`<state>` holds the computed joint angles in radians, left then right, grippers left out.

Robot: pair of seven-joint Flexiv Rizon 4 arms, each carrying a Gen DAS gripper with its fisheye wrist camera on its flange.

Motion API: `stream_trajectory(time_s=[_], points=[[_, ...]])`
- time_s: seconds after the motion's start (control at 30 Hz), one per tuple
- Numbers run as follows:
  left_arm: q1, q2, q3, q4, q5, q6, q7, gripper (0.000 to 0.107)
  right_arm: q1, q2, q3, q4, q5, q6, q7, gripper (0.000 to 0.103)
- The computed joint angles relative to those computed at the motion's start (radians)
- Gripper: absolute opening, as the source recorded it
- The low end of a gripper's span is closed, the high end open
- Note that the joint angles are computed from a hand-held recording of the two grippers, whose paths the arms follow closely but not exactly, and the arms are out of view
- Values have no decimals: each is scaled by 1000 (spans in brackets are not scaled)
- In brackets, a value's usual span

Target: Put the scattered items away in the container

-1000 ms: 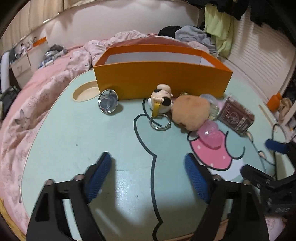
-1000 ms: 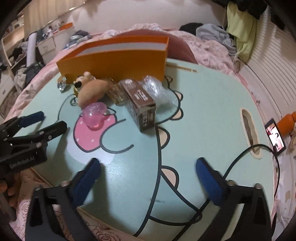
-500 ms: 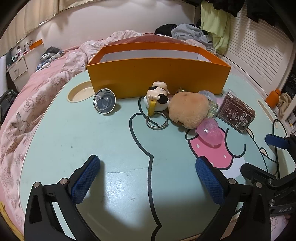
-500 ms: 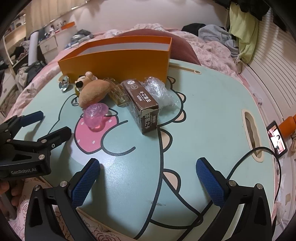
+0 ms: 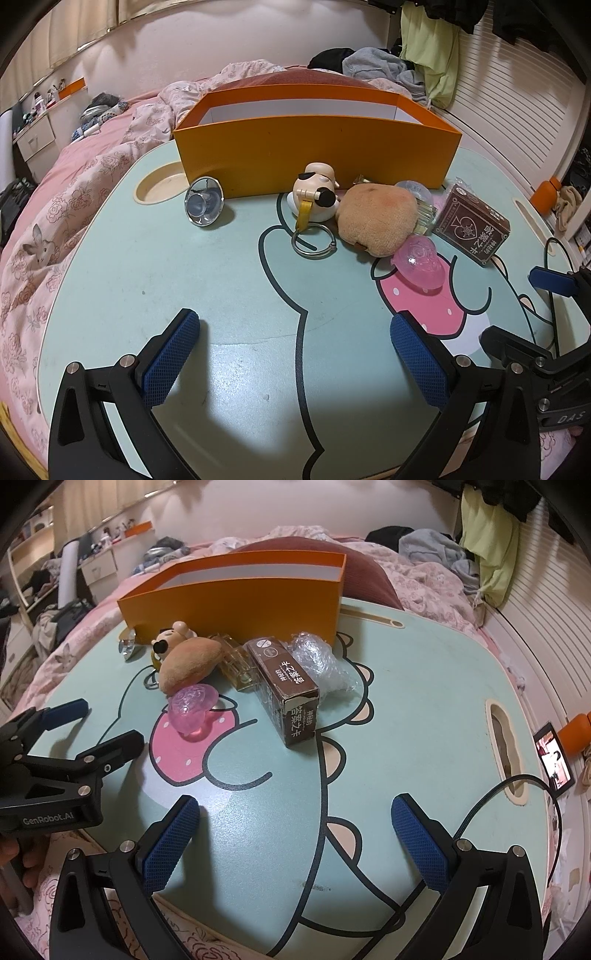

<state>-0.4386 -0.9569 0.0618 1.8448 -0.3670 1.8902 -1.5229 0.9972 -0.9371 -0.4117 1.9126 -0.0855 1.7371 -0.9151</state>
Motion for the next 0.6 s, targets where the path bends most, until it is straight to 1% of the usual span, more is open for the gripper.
stream_trajectory(time_s=[0.3,0.47,0.5,0.53,0.6], points=[[0,1,0,1,3,0,-3,103,2,-3,-4,-4,2,0,0,103],[4,1,-3,3,6,3,-2,103,-2,-6,0,-2,6,20,-9,103],[5,2,-4,3,7,3,-2,103,-11,-5,9,1,10,43,-16,101],[7,2,-5,4,8,4,-2,103,-34,-2,34,7,17,90,-30,89],[11,0,-9,3,10,6,-3,103,-132,9,138,8,22,184,-67,74]])
